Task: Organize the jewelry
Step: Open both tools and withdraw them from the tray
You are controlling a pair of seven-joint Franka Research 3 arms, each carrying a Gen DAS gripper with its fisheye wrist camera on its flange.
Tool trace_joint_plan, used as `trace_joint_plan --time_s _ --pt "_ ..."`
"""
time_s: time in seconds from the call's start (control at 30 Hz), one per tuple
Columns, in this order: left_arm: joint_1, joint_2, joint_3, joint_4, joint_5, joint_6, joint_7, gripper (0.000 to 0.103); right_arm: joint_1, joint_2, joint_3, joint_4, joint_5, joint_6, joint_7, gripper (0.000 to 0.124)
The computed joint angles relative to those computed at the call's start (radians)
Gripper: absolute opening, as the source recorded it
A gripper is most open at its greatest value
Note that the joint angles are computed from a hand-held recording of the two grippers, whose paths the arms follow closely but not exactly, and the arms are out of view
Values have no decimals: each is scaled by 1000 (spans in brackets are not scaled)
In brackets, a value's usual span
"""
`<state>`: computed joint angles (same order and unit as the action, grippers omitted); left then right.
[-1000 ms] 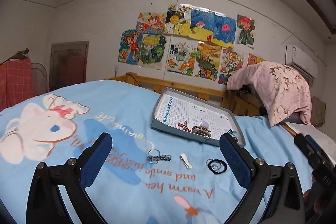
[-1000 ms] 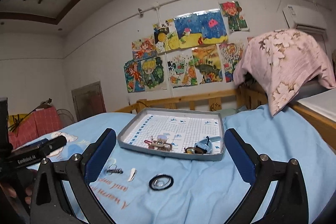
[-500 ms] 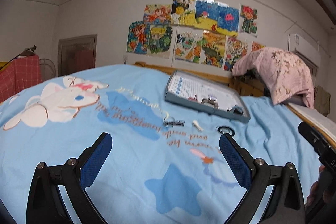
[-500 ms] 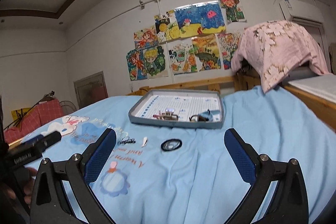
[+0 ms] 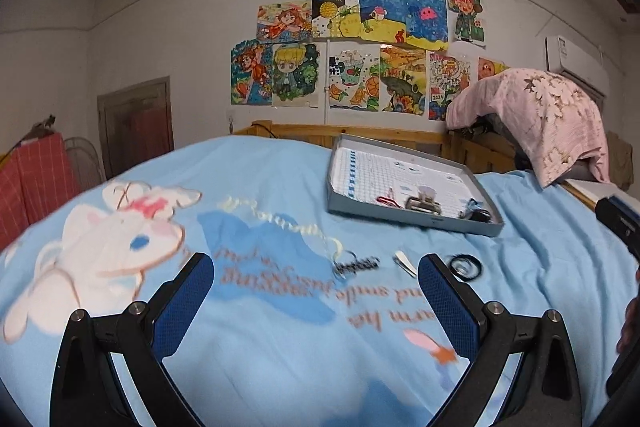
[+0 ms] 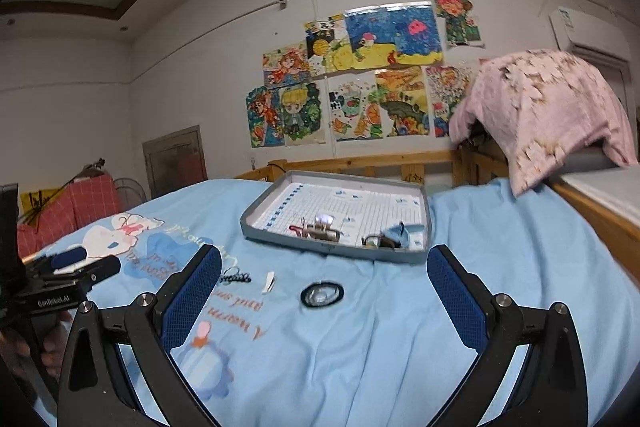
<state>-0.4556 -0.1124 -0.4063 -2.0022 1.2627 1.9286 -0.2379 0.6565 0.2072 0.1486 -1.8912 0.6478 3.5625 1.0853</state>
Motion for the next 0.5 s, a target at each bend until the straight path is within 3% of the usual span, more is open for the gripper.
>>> trace_joint_plan --time_s 0.1,0.23,0.5 --pt "19 9 22 10 14 32 30 103 46 58 -45 108 43 -38 -82 101" --pt "51 25 55 15 15 138 79 103 92 136 -110 244 51 -98 -108 101" --pt "112 117 119 65 -31 385 210 103 54 265 -160 438 -47 -299 25 101"
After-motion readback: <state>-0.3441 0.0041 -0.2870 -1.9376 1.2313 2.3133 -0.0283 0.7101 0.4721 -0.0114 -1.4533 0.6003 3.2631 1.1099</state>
